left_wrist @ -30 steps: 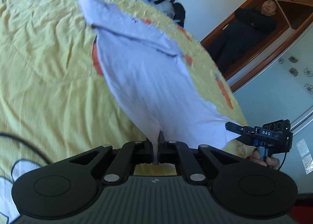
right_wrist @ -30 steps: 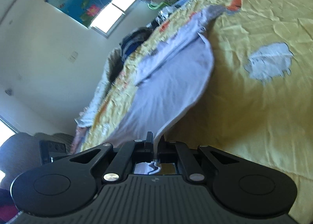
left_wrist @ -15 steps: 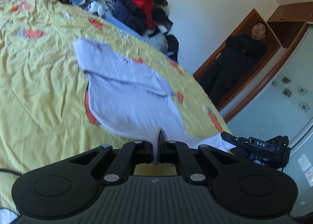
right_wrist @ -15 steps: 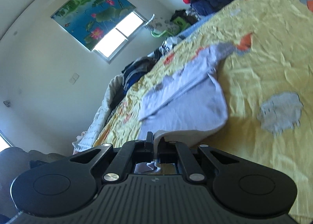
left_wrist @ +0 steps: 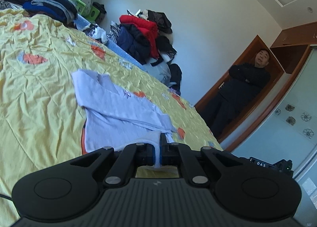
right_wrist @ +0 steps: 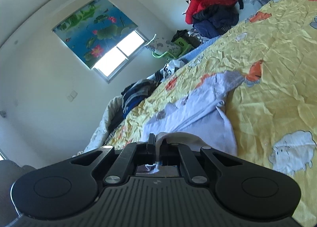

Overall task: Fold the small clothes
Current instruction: 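Lift the hem with both tools and carry it toward the collar, then lower the held hem onto the collar with both tools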

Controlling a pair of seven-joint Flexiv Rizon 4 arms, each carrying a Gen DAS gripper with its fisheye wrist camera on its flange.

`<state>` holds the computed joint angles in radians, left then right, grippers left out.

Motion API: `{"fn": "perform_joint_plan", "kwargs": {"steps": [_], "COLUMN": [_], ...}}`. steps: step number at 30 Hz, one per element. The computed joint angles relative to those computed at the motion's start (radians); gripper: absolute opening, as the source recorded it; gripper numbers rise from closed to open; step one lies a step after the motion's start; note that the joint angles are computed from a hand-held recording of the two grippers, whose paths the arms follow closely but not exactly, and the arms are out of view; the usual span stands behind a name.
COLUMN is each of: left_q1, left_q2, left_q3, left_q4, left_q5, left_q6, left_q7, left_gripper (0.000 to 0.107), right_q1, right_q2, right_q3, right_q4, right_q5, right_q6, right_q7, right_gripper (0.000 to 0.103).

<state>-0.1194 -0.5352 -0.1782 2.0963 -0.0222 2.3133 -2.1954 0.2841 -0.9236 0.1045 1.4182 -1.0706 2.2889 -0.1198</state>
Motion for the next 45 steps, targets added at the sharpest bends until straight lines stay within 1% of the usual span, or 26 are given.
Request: {"fn": "perform_joint_plan", "kwargs": {"steps": [3,6,9,14,18,21,22,24,28,29,31,32,36,41,45], "left_q1": [-0.009,-0.061,-0.075,-0.102,-0.129,-0.153,-0.177,-0.254,-0.397,-0.416,-0.451,-0.458,-0.446,-0.434,-0.404], "left_q2": [-0.006,-0.009,-0.017,-0.020,-0.023,-0.027,-0.030,-0.043,-0.086,-0.097,-0.118,-0.126,-0.144,-0.177,-0.198], "left_q3": [0.008,0.049,0.056,0.070,0.086,0.100,0.117,0.172,0.264,0.274,0.294,0.296,0.274,0.249,0.216], "left_q4": [-0.011,-0.020,-0.031,-0.047,-0.064,-0.091,-0.101,-0.130,-0.205,-0.221,-0.257,-0.273,-0.322,-0.396,-0.443], "left_q5": [-0.026,-0.107,-0.140,-0.196,-0.251,-0.317,-0.356,-0.471,-0.714,-0.756,-0.844,-0.874,-0.930,-1.028,-1.068], "left_q6": [0.006,0.009,0.014,0.000,-0.026,-0.079,-0.096,-0.124,-0.162,-0.164,-0.166,-0.165,-0.146,-0.139,-0.133], "left_q7": [-0.001,0.048,0.074,0.135,0.194,0.243,0.271,0.361,0.575,0.615,0.695,0.725,0.798,0.904,0.966], "left_gripper": [0.003,0.003,0.003,0.003,0.003,0.003,0.003,0.003,0.003,0.003,0.003,0.003,0.003,0.003,0.003], "right_q1": [0.016,0.024,0.048,0.062,0.048,0.054,0.071,0.116,0.248,0.286,0.330,0.337,0.326,0.295,0.288], "right_q2": [-0.002,-0.014,-0.011,-0.021,-0.045,-0.062,-0.061,-0.052,-0.027,-0.023,-0.026,-0.031,-0.063,-0.119,-0.159], "right_q3": [-0.005,0.004,-0.001,0.025,0.067,0.077,0.062,0.020,-0.126,-0.174,-0.224,-0.231,-0.204,-0.136,-0.102], "right_q4": [-0.020,-0.050,-0.054,-0.067,-0.094,-0.121,-0.125,-0.123,-0.115,-0.113,-0.124,-0.136,-0.211,-0.330,-0.421], "right_q5": [0.033,0.072,0.144,0.220,0.232,0.257,0.290,0.372,0.551,0.593,0.643,0.657,0.678,0.689,0.702], "right_q6": [-0.026,-0.043,-0.069,-0.107,-0.134,-0.161,-0.176,-0.205,-0.268,-0.283,-0.304,-0.312,-0.353,-0.417,-0.473], "right_q7": [-0.027,-0.052,-0.113,-0.199,-0.212,-0.222,-0.240,-0.300,-0.438,-0.473,-0.522,-0.538,-0.582,-0.627,-0.674], "right_gripper": [0.006,0.006,0.006,0.006,0.006,0.006,0.006,0.006,0.006,0.006,0.006,0.006,0.006,0.006,0.006]}}
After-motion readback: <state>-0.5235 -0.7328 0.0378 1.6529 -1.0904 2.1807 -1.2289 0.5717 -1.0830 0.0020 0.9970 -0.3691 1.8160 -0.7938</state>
